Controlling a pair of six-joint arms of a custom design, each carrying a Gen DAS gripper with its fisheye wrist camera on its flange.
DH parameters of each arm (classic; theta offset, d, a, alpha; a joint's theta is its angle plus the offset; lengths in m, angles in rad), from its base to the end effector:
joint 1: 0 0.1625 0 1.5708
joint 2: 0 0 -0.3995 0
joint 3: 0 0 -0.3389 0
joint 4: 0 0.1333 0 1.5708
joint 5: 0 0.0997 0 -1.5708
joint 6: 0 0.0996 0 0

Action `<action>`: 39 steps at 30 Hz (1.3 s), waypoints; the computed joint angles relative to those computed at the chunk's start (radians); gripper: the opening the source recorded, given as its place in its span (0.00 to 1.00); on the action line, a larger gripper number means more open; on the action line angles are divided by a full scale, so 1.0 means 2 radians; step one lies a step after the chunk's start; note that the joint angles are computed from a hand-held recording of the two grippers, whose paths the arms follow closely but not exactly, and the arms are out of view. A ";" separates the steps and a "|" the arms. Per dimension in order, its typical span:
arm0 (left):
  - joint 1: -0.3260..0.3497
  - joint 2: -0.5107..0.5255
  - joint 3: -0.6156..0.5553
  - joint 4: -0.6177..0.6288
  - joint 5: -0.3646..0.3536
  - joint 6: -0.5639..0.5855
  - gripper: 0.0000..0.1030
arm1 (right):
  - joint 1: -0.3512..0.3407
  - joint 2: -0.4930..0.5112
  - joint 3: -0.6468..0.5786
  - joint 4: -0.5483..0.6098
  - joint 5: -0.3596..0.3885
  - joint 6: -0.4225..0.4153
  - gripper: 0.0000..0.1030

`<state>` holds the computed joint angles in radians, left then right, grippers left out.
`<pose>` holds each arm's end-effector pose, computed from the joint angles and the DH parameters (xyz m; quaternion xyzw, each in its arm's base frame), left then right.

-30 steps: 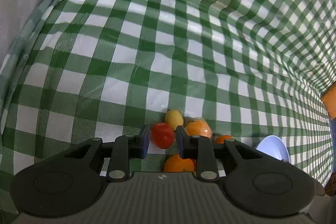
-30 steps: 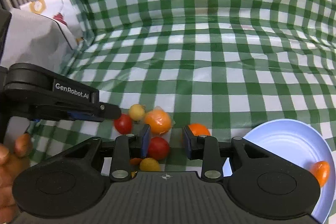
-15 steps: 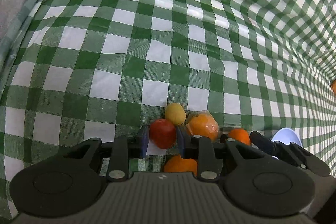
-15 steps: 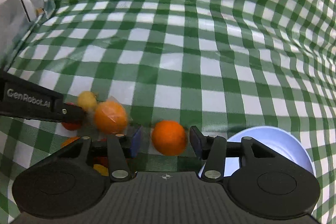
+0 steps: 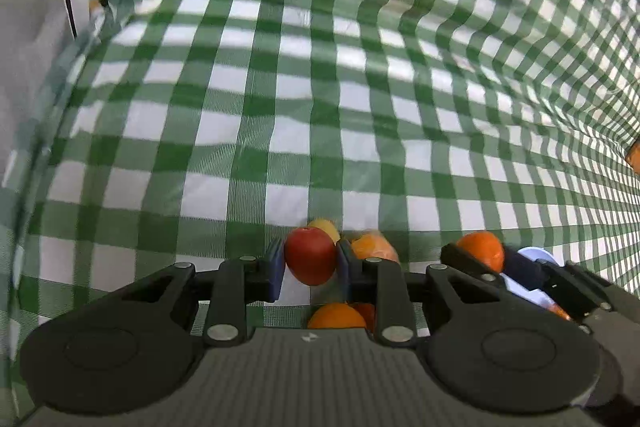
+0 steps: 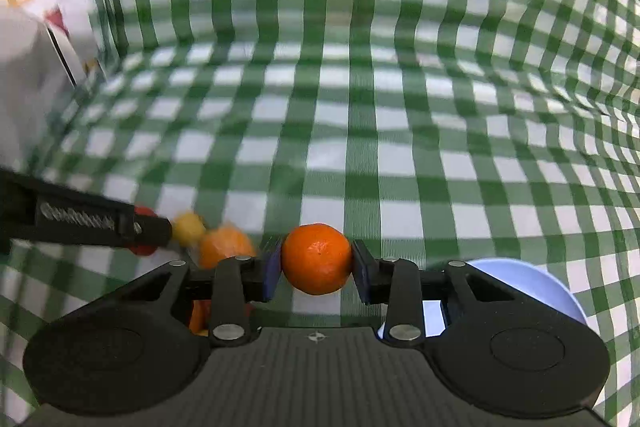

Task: Organize fruits
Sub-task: 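Grasp a red tomato with the left gripper while the right gripper grasps an orange, then carry the tomato in the left gripper while the right carries the orange above the plate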

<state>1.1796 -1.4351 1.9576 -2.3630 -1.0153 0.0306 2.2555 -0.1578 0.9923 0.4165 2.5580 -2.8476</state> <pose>-0.0060 -0.5020 0.3342 0.1634 0.9395 -0.1759 0.2441 0.3834 -0.3902 -0.1093 0.0948 -0.8675 0.3436 0.3470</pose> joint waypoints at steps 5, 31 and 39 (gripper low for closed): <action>-0.021 -0.018 0.020 -0.012 0.010 0.020 0.29 | 0.013 -0.052 0.071 -0.055 0.000 -0.023 0.37; -0.111 -0.047 0.134 -0.117 -0.034 0.075 0.29 | 0.002 -0.157 0.243 -0.118 0.034 -0.003 0.37; -0.122 -0.034 0.148 -0.132 -0.043 0.084 0.29 | -0.004 -0.171 0.270 -0.117 0.044 0.013 0.37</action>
